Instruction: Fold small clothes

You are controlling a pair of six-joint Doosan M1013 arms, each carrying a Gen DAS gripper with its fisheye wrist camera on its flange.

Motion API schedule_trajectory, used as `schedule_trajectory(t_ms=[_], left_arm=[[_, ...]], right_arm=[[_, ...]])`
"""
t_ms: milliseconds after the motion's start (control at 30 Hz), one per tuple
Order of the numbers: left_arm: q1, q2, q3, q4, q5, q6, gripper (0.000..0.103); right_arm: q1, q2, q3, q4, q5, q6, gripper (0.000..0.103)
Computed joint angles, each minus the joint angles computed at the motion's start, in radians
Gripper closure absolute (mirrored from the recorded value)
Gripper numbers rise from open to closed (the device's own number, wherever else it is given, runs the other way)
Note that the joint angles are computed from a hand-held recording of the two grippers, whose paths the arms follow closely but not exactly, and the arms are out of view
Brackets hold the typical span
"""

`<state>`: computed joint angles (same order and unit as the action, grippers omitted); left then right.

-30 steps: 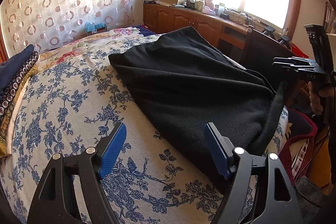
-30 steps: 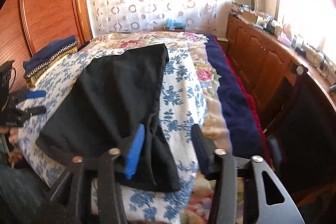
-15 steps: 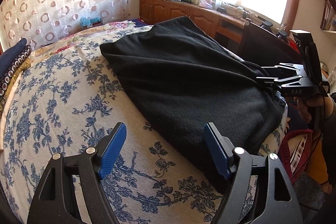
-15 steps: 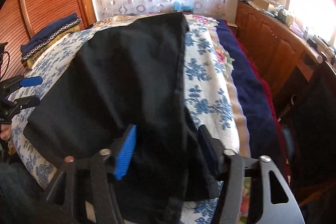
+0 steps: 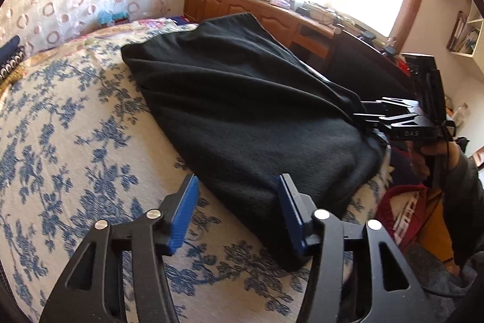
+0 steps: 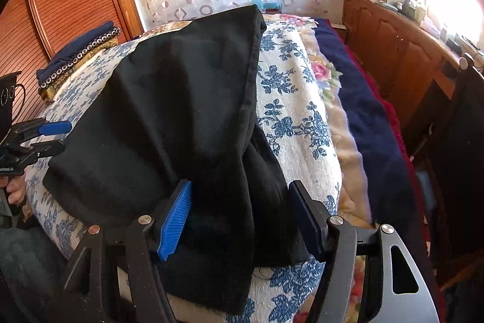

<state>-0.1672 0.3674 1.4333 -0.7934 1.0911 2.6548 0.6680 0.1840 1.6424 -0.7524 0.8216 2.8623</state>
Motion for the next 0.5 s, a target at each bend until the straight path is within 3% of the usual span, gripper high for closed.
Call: schedule_trajectory(t_ms=[100,133,200,267,300,367,433,500], left_arm=[[0.0,0.0,0.001,0.006,0.035,-0.001,0.049],[0.0,0.0,0.002,0.009,0.046,0.001,0.049],[-0.002,0.007,-0.005,0.016,0.083,-0.002,0.049],[-0.002,0.007,-0.002,0.01,0.102,0.011,0.049],[-0.002,0.009,-0.004,0.008,0.114,0.014,0.055],[-0.004,0.01,-0.007,0.013,0.125,0.009,0.08],[-0.001,0.006,-0.007,-0.006,0.117,0.021,0.089],[0.006,0.005,-0.016,-0.046,0.125,0.026,0.09]], right_arm=[[-0.002,-0.004,0.002,0.02,-0.009,-0.02,0.038],[-0.001,-0.006,0.003,0.023,-0.015,-0.024,0.043],[0.001,-0.01,0.008,0.034,-0.035,-0.034,0.056],[0.0,-0.013,0.011,0.058,-0.066,-0.061,0.08],[0.001,-0.013,0.01,0.064,-0.073,-0.075,0.085],[0.003,-0.013,0.008,0.066,-0.08,-0.094,0.094],[0.005,-0.018,0.011,0.036,-0.098,-0.07,0.095],[0.004,-0.037,0.029,-0.012,-0.155,-0.015,0.095]])
